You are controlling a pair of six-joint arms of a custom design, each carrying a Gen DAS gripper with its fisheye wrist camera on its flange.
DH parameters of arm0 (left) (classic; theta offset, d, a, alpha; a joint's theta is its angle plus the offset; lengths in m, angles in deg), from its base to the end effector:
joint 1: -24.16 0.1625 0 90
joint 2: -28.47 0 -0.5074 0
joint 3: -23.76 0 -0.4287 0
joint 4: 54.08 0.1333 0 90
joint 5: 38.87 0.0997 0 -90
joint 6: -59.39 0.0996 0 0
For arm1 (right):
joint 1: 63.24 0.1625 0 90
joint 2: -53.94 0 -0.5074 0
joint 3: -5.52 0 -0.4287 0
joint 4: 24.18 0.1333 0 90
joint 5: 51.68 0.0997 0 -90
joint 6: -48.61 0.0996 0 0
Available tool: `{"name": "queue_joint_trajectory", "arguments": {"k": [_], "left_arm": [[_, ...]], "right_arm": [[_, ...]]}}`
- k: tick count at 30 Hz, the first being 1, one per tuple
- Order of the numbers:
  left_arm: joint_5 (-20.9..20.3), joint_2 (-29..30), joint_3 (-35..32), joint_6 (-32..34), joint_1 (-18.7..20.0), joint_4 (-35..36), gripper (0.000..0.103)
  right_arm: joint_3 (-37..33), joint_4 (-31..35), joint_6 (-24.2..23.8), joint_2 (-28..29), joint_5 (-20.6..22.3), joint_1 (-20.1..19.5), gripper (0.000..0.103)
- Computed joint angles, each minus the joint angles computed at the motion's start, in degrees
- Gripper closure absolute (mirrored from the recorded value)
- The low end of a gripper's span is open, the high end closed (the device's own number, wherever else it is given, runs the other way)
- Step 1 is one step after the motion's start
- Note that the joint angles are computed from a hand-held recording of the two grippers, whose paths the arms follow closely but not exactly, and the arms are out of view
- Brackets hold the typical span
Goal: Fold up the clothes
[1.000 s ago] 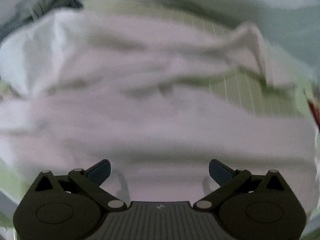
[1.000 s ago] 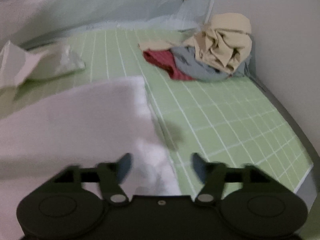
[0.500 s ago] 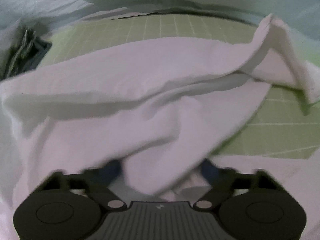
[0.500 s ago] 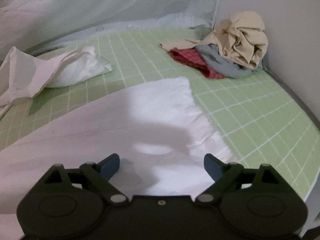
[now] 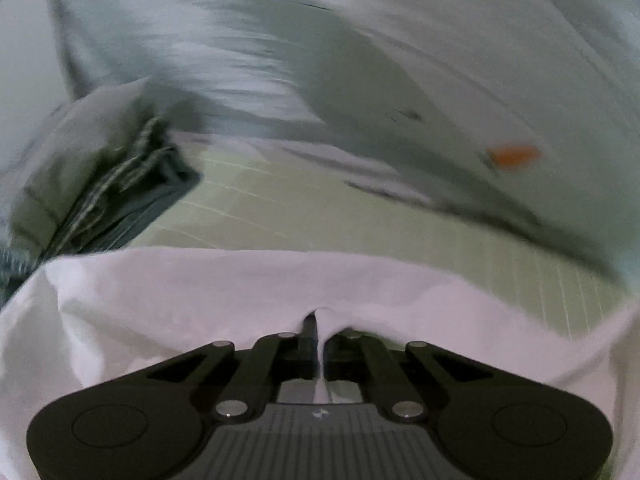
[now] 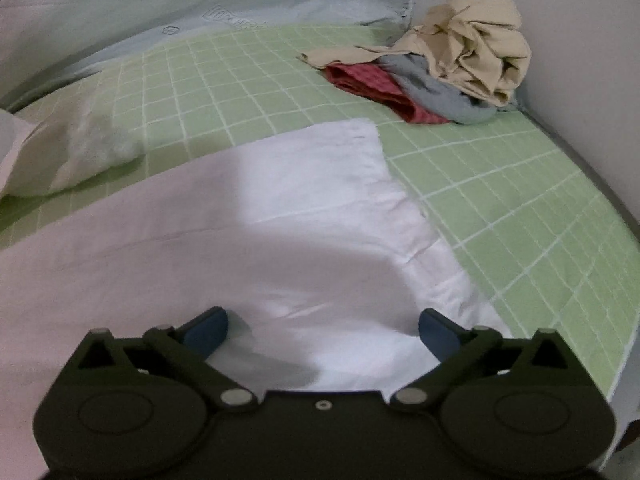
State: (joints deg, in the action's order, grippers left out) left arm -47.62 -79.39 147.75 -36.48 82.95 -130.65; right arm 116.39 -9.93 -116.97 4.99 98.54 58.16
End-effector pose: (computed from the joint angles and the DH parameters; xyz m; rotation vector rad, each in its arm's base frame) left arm 0.0244 -0.4070 0.4640 -0.6223 1.7499 -1.1782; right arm 0.2745 -0.3597 0.0950 0.1682 -2.1531 0.7270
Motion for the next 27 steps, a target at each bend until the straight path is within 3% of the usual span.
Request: {"name": "queue_joint_trajectory", "arguments": {"k": [4, 5, 6, 8, 11, 15, 21, 27], "left_arm": [[-3.0, 3.2, -4.2, -10.0, 1.0, 10.5, 0.089], [-3.7, 3.4, -4.5, -11.6, 0.1, 13.5, 0.076], [-4.7, 3.0, -3.8, -10.8, -1.3, 14.0, 0.055], [-6.4, 0.4, -1.1, -5.5, -4.2, 10.9, 0.029], [-11.4, -2.7, 1.7, -8.6, -11.0, 17.1, 0.025], [-22.3, -5.0, 5.8, -13.4, -20.9, 23.3, 0.021], [-37.5, -6.1, 13.2, -8.3, -29.4, 14.5, 0.02], [-45.3, -5.9, 16.4, -14.1, -35.6, 12.7, 0.017]], "right_arm": [[0.8, -2.1, -1.3, -0.7, -1.6, -0.3, 0.0], [1.0, -2.5, -1.6, -0.9, -1.7, -0.3, 0.0], [1.1, -2.8, -1.7, -1.0, -1.8, -0.4, 0.0], [1.4, -3.3, -1.9, -1.4, -2.2, -0.4, 0.0], [2.2, -4.5, -3.0, -1.8, -2.3, 0.0, 0.0], [4.3, -7.2, -6.4, -2.9, -2.5, 1.3, 0.0], [9.4, -11.4, -8.4, -6.1, -2.0, 3.3, 0.0], [15.3, -13.7, -11.4, -11.2, 1.0, 3.3, 0.0]]}}
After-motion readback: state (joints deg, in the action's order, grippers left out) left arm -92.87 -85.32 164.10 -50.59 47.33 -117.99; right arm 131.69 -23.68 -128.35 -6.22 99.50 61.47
